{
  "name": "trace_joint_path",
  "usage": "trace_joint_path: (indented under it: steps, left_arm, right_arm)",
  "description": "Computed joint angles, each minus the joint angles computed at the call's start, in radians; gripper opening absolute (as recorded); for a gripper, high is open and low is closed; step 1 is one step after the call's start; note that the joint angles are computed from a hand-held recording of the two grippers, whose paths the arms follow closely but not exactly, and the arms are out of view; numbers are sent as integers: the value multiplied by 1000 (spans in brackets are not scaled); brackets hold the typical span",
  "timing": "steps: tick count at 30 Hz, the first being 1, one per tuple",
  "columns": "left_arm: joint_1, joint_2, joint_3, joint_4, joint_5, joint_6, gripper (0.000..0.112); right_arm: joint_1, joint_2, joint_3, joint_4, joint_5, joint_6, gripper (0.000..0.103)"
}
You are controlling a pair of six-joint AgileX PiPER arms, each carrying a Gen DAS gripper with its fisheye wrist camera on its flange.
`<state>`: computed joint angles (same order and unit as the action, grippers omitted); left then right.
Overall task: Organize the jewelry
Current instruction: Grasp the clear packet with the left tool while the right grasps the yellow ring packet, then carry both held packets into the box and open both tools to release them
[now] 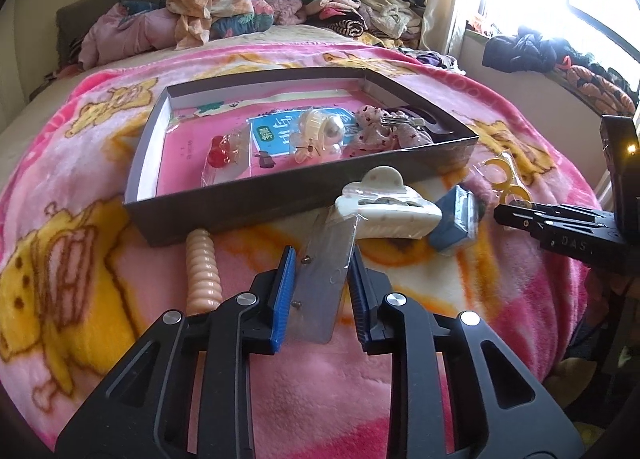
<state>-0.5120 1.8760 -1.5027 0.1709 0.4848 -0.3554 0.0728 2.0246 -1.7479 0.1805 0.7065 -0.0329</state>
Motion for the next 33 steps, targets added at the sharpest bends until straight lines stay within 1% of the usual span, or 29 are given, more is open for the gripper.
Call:
trace_joint_path:
  steps: [2,4,6,8,9,14,18,21,26,33]
  left_arm:
    - [3,-14,19,-8,-9,2,18]
    - [3,-28,37,-6,-16,-8,17]
    - [4,-42,52,2,-22,-24,16]
    - [9,-58,68,2,-30,-37,15]
    - [11,-65,74,2,-33,-41,15]
    - [20,-90,92,13,-45,-62,13]
    - [29,-105,97,-3,-54,-54,8]
    - [33,-112,97,-7,-59,-52,6]
    - [46,-121,95,-32,-65,-34,5]
    - [65,-129,79,-17,-72,-53,5]
  right_arm:
    - [-10,-19,23,25,-16,-16,27]
    - [-16,-38,45,48,-29,-38,26]
    - [-20,-54,64,63,-41,-56,23]
    - [-24,-72,84,86,-52,-80,15]
    - [-25,-81,94,97,-59,-94,14]
    - [-25,-109,118,131,-80,-128,12]
    - [-28,-137,137,169,-97,-165,12]
    - [-23,-148,139,169,-108,-173,12]
    - [-11,-160,124,186,-109,-203,12]
    - [8,-165,97,198,-109,-239,12]
